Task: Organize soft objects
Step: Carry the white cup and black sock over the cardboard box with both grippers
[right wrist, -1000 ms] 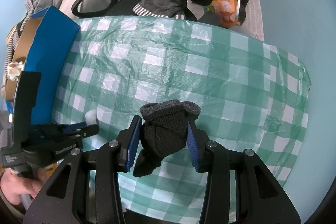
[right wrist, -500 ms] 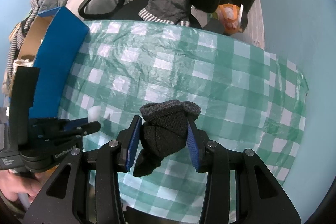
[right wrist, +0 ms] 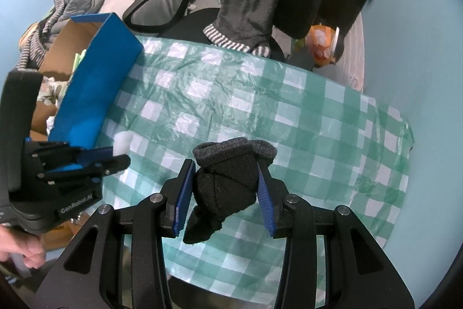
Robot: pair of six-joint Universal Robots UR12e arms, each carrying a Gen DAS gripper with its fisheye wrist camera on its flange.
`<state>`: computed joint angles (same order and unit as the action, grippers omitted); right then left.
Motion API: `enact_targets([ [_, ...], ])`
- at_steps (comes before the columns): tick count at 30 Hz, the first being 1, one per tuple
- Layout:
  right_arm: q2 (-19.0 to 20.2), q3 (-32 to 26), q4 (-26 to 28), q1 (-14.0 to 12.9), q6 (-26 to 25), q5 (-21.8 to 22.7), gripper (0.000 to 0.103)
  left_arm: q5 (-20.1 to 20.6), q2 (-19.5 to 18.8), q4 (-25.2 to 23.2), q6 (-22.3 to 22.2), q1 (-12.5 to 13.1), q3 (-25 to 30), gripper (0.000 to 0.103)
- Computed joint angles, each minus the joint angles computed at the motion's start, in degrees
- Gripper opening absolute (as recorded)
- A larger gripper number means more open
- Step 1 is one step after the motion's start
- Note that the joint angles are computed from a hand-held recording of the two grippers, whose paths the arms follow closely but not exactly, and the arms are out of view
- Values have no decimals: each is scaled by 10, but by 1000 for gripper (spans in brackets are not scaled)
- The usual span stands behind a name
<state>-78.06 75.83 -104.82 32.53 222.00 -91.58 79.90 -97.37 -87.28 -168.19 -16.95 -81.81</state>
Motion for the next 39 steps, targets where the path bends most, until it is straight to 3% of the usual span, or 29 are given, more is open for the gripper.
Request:
enact_targets([
  [7,7,-24,3,8,4,-17,41,-1,7,7,30,2,10,15],
  [19,31,-71,-2,18,-4,-23,41,-13,21,11,69,32,20,15],
  [39,123,-203,3,28,-85,0,41,-10,34,18,49,101,18,15],
])
